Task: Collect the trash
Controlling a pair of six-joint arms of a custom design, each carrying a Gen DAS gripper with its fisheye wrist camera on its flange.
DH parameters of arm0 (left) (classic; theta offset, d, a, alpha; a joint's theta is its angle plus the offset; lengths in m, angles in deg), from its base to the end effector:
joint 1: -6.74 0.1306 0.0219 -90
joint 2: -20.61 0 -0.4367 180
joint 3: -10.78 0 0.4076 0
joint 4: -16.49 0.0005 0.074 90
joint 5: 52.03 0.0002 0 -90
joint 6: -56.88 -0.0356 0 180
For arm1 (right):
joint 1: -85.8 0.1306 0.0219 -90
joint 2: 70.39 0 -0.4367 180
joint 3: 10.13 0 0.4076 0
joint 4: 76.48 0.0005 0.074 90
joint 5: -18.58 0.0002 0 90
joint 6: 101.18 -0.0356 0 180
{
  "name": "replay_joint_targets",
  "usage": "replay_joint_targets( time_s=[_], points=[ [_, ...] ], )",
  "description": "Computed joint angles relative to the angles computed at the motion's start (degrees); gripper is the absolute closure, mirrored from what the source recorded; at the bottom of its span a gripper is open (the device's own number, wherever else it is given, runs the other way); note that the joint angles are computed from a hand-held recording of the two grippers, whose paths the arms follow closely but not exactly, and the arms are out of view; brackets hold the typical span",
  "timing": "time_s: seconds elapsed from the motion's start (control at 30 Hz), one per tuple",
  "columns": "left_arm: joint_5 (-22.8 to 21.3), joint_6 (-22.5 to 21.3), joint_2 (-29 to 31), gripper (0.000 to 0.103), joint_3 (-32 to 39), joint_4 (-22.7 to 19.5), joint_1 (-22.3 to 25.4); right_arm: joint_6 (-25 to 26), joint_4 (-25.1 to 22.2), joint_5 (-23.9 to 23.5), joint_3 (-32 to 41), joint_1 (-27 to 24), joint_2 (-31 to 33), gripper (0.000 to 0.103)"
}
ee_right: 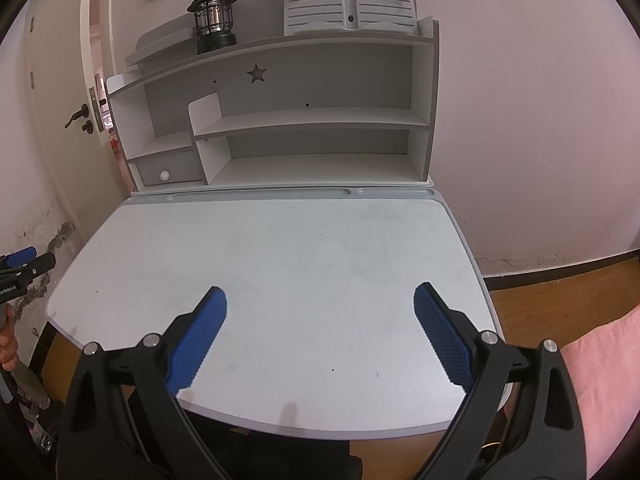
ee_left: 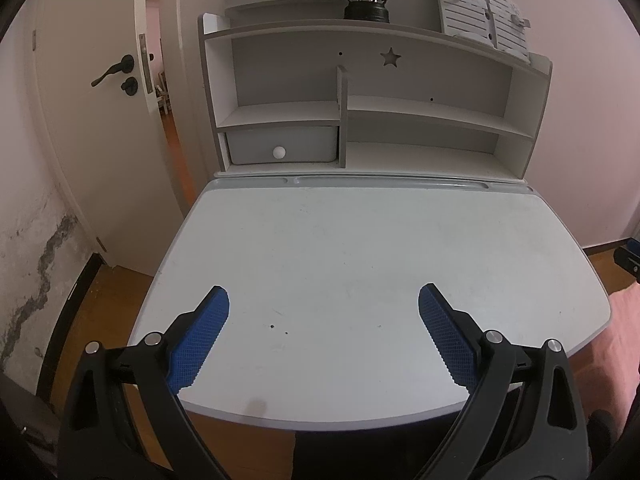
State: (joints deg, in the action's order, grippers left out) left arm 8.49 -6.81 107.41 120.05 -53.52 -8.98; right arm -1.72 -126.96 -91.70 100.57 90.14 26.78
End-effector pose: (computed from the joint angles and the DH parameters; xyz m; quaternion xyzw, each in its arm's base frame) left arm 0.4329 -0.1042 0.6448 -0.1749 0.8891 0.0958 0.4120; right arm 0.5559 0.0541 0.5945 -0.1839 0.8649 0.1377 0.4462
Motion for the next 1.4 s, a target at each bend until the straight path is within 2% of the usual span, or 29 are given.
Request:
replay_joint_targets(
  time_s=[1.4],
  points=[
    [-0.4,-0.9,0.5,0.01,0.2,-0.3,-0.6,0.1,0.2,-0.4,0.1,-0.4,0.0,0.011]
  ],
)
